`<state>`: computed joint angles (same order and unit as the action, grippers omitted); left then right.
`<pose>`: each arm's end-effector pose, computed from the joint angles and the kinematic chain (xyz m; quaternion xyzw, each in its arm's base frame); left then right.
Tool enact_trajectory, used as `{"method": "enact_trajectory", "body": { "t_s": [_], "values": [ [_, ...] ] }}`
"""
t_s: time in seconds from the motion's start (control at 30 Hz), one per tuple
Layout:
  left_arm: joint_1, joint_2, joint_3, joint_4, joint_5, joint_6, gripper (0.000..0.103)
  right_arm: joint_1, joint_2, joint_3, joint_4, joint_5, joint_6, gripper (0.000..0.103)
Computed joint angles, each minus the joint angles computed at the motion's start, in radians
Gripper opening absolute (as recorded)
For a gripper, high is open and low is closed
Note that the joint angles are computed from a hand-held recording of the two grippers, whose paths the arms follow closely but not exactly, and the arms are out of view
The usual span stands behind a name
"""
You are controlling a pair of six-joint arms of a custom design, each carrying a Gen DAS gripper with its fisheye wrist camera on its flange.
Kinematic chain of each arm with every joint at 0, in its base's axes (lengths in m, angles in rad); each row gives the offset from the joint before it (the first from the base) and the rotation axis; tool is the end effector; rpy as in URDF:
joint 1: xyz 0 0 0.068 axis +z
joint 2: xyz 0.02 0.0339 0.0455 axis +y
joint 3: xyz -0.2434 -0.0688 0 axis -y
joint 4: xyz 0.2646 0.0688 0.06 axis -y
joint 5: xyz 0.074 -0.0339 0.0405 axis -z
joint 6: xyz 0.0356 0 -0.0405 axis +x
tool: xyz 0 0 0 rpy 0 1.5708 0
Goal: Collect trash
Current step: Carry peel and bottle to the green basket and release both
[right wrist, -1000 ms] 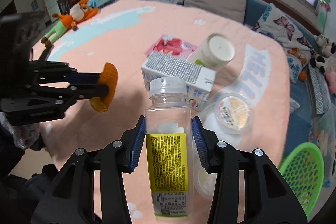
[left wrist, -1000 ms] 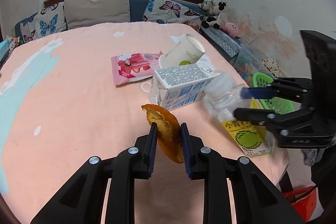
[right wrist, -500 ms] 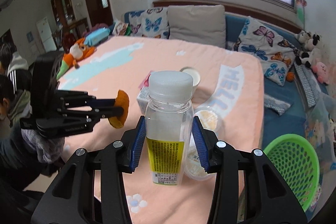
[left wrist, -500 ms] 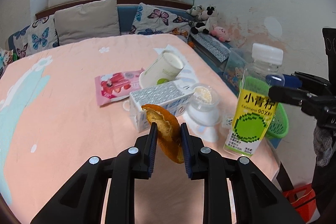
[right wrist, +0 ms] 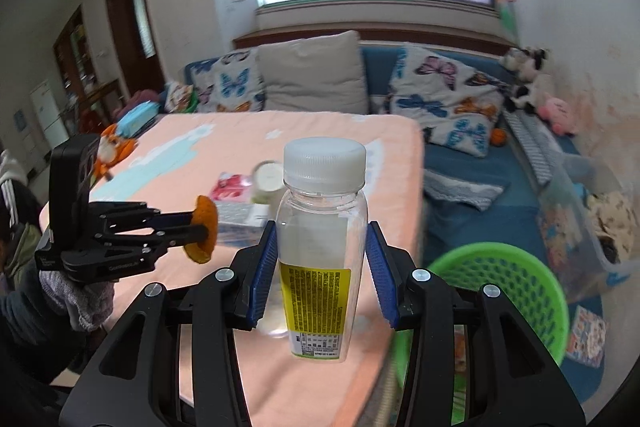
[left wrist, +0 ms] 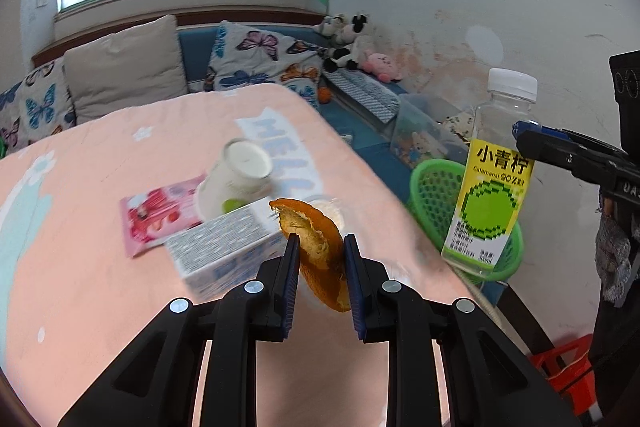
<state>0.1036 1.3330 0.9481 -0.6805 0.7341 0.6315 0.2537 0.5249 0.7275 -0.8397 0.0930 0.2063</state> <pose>0.2800 0.0051 0.2184 0.3224 0.8490 -0.2404 0.3426 0.1407 0.0331 0.2824 -0.0002 0.8923 0.0621 0.4472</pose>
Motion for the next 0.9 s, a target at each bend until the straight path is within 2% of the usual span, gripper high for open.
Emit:
{"method": "enact_trajectory", "body": {
  "t_s": [0.3,0.53,0.7,0.9],
  "values": [
    [-0.105,-0.022,-0.007,0.025,-0.033,-0.063,0.022,-0.439,-0.127,-0.052,-0.08,-0.199,-0.144,0.045],
    [-0.196,-0.04,-0.006,0.05,-0.062,-0.121,0.022,-0.763,-0.132,-0.187,-0.036,-0.281,-0.286,0.045],
    [-0.273,-0.049,-0.01,0.073,-0.097,-0.158,0.022,-0.891,-0.089,-0.281,0.029,-0.302,-0.339,0.045],
    [-0.365,-0.041,0.002,0.09,-0.129,-0.196,0.022,-0.964,-0.018,-0.333,0.098,-0.322,-0.351,0.047]
  ]
}}
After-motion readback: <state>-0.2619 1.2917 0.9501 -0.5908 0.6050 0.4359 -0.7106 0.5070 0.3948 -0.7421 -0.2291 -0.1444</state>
